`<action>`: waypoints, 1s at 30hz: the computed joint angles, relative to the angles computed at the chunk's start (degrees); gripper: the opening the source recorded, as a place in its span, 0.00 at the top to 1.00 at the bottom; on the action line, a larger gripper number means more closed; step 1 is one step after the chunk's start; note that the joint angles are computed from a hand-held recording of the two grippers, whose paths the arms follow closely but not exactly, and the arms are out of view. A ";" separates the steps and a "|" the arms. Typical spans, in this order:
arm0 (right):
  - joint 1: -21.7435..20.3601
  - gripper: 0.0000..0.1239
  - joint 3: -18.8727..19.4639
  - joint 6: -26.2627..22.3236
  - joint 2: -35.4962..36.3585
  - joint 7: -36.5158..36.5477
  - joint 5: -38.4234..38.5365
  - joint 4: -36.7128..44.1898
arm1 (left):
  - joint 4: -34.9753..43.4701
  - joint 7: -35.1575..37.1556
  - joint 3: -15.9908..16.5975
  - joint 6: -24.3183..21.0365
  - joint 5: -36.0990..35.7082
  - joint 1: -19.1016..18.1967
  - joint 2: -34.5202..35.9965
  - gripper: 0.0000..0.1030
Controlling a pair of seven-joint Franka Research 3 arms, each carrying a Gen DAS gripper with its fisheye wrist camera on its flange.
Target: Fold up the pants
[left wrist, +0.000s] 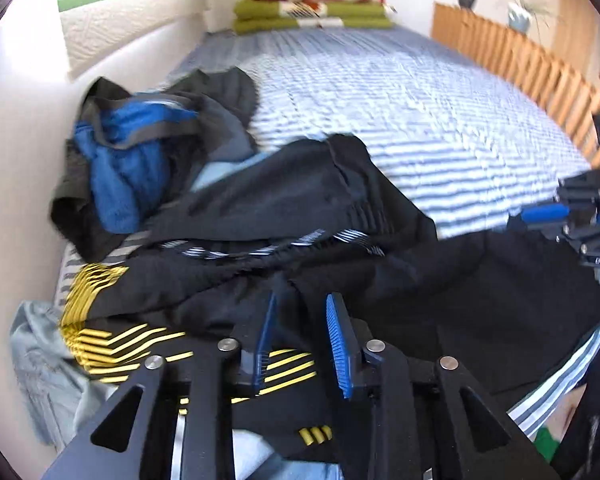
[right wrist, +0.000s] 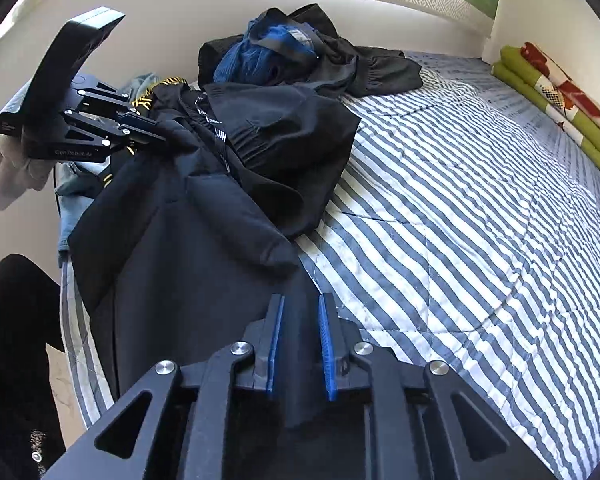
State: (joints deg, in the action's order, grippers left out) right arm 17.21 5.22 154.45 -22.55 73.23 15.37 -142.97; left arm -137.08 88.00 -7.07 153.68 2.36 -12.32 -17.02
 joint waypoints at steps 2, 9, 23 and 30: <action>0.44 0.87 -0.31 0.77 -2.33 0.34 1.17 -1.62 | -1.76 -1.30 0.87 -0.20 -1.21 0.40 -2.90 0.72; 7.64 0.84 -4.13 4.16 -2.94 -6.77 12.16 -1.58 | -12.21 4.07 7.49 -4.11 -14.11 -6.54 -13.26 0.61; 7.68 0.55 -1.26 -1.72 10.72 -13.04 18.91 12.14 | -19.23 14.25 10.37 5.26 -30.38 -13.99 -8.21 0.57; 5.18 0.73 -0.26 -13.78 22.52 -17.73 16.19 27.74 | -20.03 18.00 10.94 3.59 -32.51 -13.07 -9.72 0.86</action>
